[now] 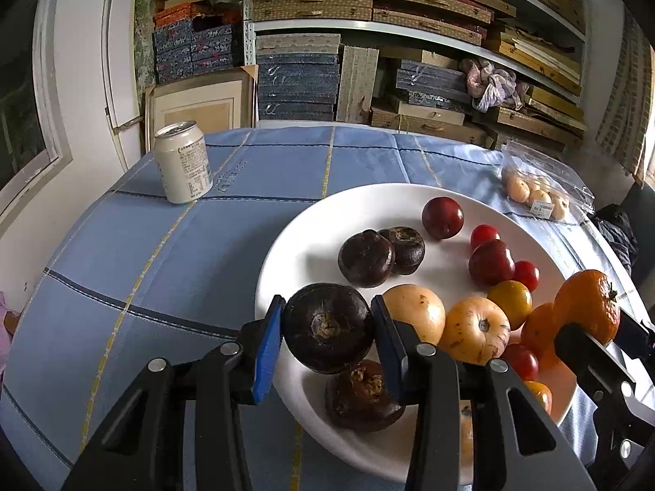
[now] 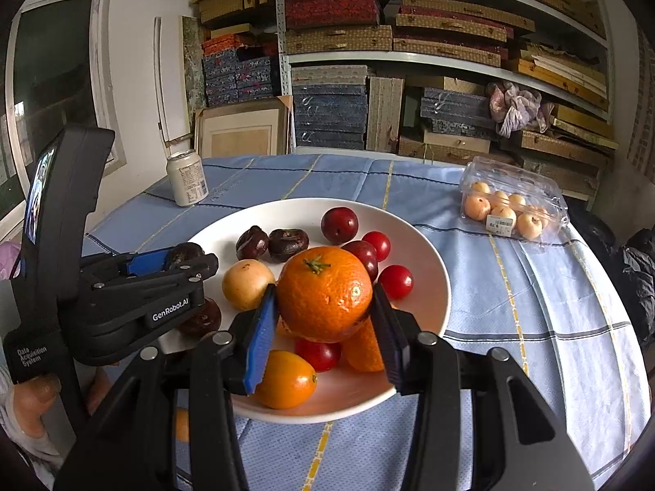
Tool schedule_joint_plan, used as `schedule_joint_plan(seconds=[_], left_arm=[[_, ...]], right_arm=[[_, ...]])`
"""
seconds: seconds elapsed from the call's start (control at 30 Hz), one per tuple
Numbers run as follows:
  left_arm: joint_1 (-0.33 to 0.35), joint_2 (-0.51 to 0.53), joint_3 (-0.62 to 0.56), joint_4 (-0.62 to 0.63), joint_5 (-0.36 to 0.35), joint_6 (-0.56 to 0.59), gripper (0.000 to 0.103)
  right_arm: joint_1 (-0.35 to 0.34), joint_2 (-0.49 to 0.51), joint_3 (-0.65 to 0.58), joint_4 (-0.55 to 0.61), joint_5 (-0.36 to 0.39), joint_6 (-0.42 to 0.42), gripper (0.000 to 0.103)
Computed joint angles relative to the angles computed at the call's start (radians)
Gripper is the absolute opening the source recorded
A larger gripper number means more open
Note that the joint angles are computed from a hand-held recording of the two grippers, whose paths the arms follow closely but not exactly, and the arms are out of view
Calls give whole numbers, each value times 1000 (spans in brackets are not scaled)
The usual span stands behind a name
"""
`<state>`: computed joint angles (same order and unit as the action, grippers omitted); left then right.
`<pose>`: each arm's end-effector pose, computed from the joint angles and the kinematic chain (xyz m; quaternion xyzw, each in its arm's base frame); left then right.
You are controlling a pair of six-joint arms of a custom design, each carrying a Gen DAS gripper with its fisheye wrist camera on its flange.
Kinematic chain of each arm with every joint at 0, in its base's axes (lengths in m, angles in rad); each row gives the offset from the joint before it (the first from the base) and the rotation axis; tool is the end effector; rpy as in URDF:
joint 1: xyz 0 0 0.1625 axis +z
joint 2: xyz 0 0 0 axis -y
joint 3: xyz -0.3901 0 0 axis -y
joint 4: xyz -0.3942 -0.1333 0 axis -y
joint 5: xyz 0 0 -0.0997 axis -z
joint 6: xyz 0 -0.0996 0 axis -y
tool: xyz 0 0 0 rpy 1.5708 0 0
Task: Organize fruits
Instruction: 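Carry both fruits onto the white plate while both grippers open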
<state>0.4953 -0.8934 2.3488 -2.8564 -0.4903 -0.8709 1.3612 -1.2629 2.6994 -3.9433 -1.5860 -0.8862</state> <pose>-0.2294 -0.3753 0.0118 0.1306 0.8456 -0.3828 0.3485 0.0643 -0.3309 0.1648 0.2930 -0.8430 0.3815 0.2408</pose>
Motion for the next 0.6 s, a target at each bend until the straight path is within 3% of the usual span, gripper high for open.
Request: schedule_joint_plan(seconds=[0.13,0.2,0.23,0.37,0.47,0.6], left_arm=[[-5,7,-3,22,17,-14,43],[-20,12,-2,40,46,-28,67],[-27,15,-1,44,61,-32,71],[-38,7,5,44,65,-31,72],[-26,-11,13,15,38,-21,78],[-29,-46,31,22,39,-39,82]], right_arm=[[-4,-4,0,11,5,-3,45],[-8,17,4,-40,15,-14,51],[-11,14,6,-35,22,-20,56],[-9,24,15,-80,32,-29,57],[-15,7,23,-86,44,-28,57],[-44,-32,37,-91,79,-22,64]])
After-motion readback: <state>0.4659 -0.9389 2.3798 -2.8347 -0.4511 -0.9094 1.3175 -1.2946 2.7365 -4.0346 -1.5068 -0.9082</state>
